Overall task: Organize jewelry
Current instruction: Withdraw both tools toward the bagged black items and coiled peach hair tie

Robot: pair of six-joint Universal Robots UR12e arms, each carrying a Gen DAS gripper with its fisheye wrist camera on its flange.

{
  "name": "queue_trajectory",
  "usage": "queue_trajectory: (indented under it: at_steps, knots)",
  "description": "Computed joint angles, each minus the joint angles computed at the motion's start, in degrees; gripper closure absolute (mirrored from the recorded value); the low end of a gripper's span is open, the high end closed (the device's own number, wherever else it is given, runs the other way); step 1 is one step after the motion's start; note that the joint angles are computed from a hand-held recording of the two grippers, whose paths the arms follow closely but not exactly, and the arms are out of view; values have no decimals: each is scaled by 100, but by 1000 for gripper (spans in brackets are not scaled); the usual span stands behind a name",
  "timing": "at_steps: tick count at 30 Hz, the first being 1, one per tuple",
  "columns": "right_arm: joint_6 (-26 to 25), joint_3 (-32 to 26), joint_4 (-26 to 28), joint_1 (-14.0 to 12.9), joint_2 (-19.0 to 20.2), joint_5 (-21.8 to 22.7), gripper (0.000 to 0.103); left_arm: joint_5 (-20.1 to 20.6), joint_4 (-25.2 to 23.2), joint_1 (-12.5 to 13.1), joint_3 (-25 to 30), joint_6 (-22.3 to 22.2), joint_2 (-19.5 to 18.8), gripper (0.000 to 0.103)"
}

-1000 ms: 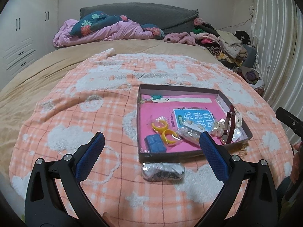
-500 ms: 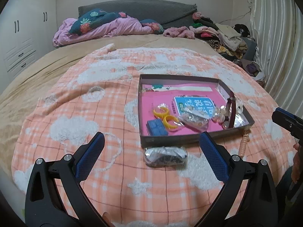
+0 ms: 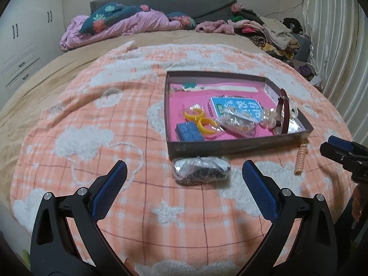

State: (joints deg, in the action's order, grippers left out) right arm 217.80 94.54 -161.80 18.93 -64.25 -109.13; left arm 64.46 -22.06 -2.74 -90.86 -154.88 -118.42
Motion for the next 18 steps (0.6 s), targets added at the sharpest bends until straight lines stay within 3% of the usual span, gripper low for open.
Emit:
queue_trajectory:
  at_steps: [8,18]
  knots:
    - [342,9,212,-96,84,204,14,-22,-340,-58,62,78,-134,9]
    - [981,-76,434,-229,259,224,25,21,-560,-145,278,-149,-354,9]
